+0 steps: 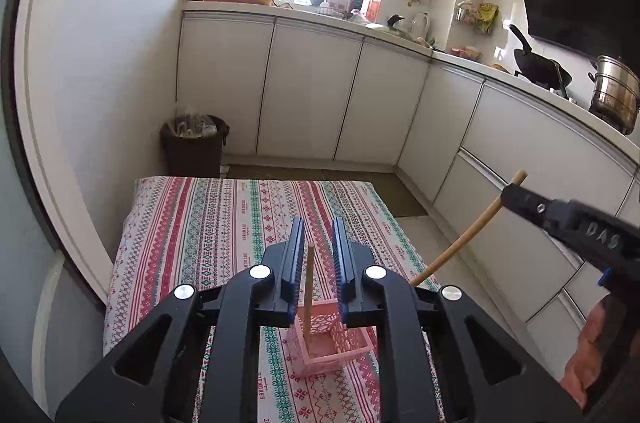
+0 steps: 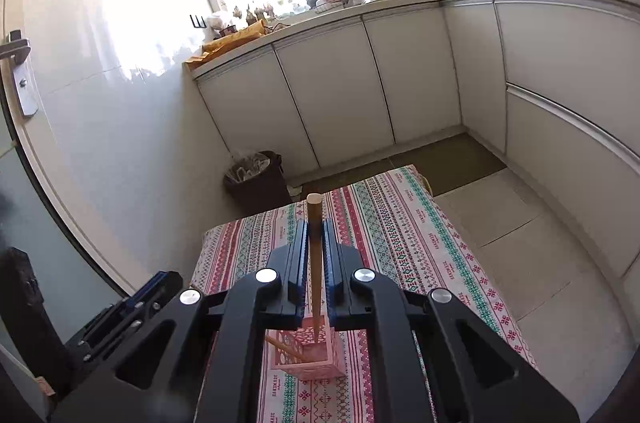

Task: Organize utensils
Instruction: 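Lower the chopsticks into the pink basket and open both tools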

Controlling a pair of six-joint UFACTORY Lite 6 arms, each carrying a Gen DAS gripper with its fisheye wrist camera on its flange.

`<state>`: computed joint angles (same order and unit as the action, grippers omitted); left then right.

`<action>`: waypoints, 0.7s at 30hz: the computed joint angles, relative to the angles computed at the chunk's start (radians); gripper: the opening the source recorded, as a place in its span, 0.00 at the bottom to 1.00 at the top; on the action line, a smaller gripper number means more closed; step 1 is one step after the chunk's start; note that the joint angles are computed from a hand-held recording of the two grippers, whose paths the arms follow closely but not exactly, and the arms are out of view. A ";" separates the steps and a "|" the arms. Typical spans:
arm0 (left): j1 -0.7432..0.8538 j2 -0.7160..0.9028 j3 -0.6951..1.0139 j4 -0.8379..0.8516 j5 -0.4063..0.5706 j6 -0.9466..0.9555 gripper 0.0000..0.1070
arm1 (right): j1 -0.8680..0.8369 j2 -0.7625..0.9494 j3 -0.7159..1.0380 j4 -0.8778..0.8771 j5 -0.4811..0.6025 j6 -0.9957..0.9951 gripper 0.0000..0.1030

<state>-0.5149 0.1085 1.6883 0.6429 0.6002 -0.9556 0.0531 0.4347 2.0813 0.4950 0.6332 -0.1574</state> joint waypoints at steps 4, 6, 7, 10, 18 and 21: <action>-0.037 -0.121 -0.057 0.117 0.020 -0.142 0.20 | 0.019 0.012 -0.016 -0.015 -0.013 0.000 0.07; -0.074 -0.162 -0.058 0.207 0.073 -0.222 0.25 | 0.028 0.014 -0.026 -0.025 -0.019 0.005 0.07; -0.088 -0.176 -0.052 0.234 0.097 -0.240 0.25 | 0.032 0.020 -0.024 -0.031 -0.019 0.010 0.07; -0.102 -0.205 -0.039 0.240 0.123 -0.217 0.28 | 0.056 0.034 -0.025 -0.073 -0.031 0.041 0.07; -0.034 -0.215 -0.040 0.119 0.139 -0.140 0.41 | 0.076 0.024 -0.050 -0.109 -0.061 0.095 0.36; -0.009 -0.212 -0.042 0.047 0.147 -0.090 0.49 | 0.066 -0.007 -0.089 -0.090 -0.072 0.094 0.38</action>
<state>-0.5244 -0.1036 1.6461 0.6896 0.7475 -1.0460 0.1188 0.4282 1.9923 0.4053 0.5608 -0.0638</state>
